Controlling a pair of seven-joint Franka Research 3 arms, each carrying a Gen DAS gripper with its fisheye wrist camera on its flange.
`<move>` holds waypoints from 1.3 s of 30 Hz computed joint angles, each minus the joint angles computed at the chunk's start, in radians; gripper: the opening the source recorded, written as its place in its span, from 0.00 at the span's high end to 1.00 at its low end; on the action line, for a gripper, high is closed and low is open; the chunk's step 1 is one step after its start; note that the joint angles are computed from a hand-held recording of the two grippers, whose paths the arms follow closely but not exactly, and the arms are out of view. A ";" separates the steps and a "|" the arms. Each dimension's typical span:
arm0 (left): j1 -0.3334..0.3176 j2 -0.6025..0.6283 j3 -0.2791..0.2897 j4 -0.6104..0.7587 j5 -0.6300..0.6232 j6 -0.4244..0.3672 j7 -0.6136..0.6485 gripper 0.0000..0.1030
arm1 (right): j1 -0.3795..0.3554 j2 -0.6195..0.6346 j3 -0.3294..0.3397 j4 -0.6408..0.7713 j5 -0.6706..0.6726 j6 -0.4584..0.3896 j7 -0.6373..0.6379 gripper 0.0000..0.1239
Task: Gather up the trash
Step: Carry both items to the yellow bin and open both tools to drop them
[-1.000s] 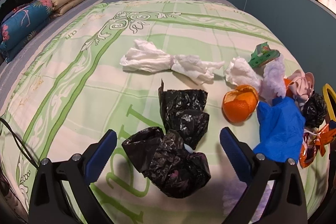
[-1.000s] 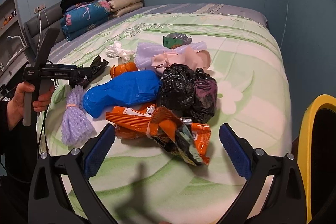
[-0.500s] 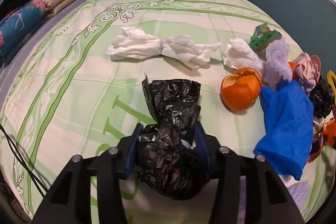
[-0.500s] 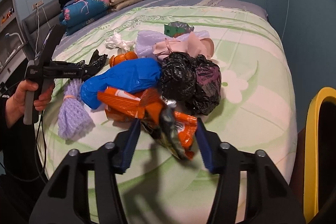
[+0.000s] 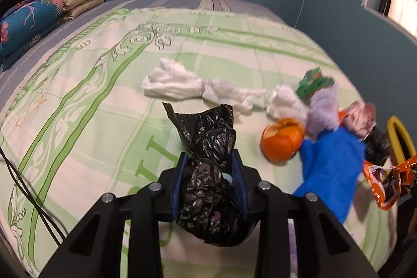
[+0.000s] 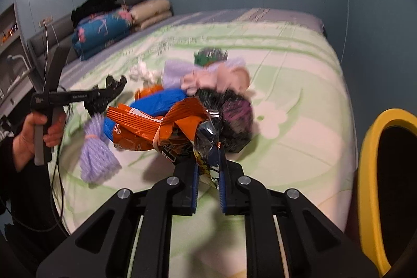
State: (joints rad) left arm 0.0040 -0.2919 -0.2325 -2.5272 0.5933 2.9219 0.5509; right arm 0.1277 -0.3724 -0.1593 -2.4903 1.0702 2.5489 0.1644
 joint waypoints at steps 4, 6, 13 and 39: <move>0.057 -0.055 -0.038 -0.031 0.053 0.069 -0.073 0.70 | -0.007 -0.030 -0.030 0.006 0.059 -0.020 -0.019 0.91; 0.081 -0.079 -0.055 -0.045 0.071 0.097 -0.103 0.70 | -0.012 -0.039 -0.037 0.010 0.086 -0.020 -0.029 0.91; 0.151 -0.173 -0.150 -0.076 0.128 0.113 -0.209 0.70 | -0.018 -0.080 -0.052 0.005 0.170 0.001 -0.086 0.91; 0.238 0.161 -0.613 0.505 0.535 0.031 -0.416 0.69 | -0.035 -0.306 -0.165 0.014 0.345 0.392 -0.112 0.91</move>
